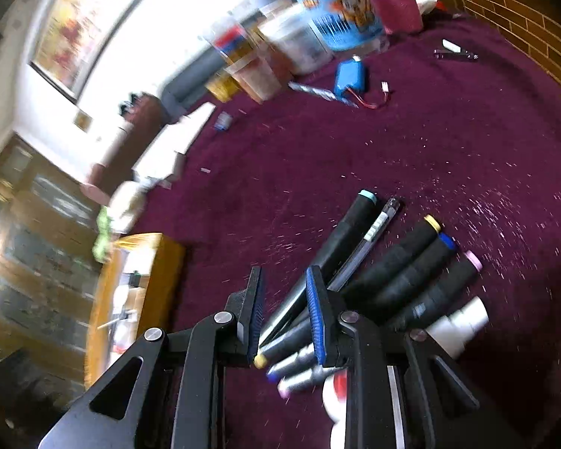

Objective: Organize rigid objects
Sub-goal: 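Grasp a teal-ended black marker with the right tool while left carries its marker to the box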

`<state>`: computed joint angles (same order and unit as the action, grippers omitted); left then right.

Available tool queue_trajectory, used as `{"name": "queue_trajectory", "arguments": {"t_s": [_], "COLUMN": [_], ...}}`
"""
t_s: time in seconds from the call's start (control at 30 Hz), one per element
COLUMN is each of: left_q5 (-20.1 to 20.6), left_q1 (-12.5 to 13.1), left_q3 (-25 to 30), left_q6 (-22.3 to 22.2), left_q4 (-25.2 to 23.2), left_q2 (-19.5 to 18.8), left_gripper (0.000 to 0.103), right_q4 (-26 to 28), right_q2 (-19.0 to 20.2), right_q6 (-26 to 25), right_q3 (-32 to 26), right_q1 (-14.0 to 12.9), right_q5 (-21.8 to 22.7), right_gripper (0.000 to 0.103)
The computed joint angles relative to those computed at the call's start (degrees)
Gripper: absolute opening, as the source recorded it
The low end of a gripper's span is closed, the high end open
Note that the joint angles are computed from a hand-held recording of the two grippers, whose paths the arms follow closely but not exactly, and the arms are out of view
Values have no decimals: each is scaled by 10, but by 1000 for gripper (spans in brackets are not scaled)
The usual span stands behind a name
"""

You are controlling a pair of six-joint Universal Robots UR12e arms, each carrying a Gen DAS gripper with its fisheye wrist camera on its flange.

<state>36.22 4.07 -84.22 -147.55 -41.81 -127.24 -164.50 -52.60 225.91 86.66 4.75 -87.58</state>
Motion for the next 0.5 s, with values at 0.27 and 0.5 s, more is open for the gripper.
{"name": "queue_trajectory", "arguments": {"t_s": [0.27,0.5], "left_q5": [-8,43], "left_q1": [31,56], "left_q3": [10,35], "left_q6": [-62,-140], "left_q4": [41,57], "left_q2": [-12,-33], "left_gripper": [6,6], "right_q4": [177,164], "right_q2": [42,43], "right_q6": [8,5], "right_q3": [-97,-94], "right_q1": [12,17], "right_q5": [-73,-88], "right_gripper": [21,13]}}
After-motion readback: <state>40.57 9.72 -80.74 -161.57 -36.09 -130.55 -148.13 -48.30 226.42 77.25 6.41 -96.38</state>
